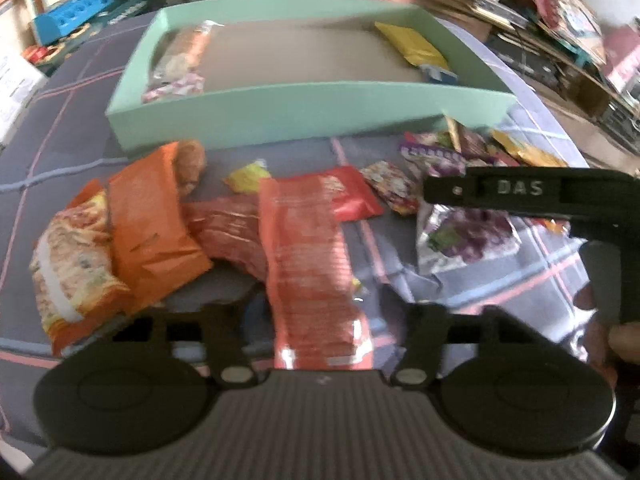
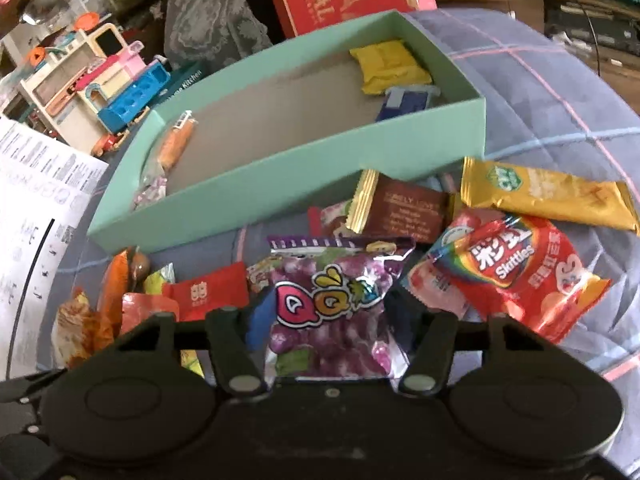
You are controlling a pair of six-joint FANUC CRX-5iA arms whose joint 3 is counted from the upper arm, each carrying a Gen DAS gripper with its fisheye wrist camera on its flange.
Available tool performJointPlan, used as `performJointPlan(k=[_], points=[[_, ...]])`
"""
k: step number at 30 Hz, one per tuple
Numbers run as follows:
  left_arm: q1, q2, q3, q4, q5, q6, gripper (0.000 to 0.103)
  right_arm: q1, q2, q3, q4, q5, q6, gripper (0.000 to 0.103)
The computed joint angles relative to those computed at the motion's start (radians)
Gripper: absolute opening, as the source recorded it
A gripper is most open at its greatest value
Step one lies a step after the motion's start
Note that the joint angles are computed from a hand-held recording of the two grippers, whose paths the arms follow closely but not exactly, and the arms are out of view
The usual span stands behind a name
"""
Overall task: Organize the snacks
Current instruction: 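Grasp the long red-orange packet with the left tool while the right tool grasps the purple grape bag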
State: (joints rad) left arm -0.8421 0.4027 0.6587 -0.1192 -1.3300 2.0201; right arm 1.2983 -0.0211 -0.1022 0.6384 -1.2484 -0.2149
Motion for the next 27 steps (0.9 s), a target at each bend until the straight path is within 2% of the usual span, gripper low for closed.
performJointPlan(k=[2,11,15,18,19,22,24,27], points=[[-0.005,0.011,0.01,0.02,-0.001,-0.044,0.038,0.014,0.001,-0.001,0.011,-0.014,0.021,0.056],[-0.04,0.083,0.115,-0.027,-0.057,-0.076,0.044,0.092,-0.091,-0.114,0.05,-0.024,-0.083,0.056],[-0.064,0.094,0.132,-0.05,-0.053,-0.138,0.035,0.096,-0.078,-0.102,0.052,-0.042,-0.063,0.056],[-0.06,0.076,0.109,-0.028,-0.027,-0.154,0.034,0.092,-0.077,-0.088,0.044,-0.039,-0.057,0.053],[-0.055,0.066,0.1,-0.019,-0.016,-0.152,0.034,0.092,-0.082,-0.087,0.041,-0.037,-0.062,0.048],[-0.031,0.037,0.07,0.026,0.025,-0.143,0.034,0.09,-0.102,-0.096,0.044,-0.027,-0.072,0.021],[-0.013,0.021,0.051,0.054,0.054,-0.145,0.034,0.086,-0.105,-0.087,0.032,-0.028,-0.058,0.021],[-0.006,0.019,0.047,0.054,0.052,-0.143,0.034,0.072,-0.085,-0.049,-0.019,-0.047,0.001,0.023]])
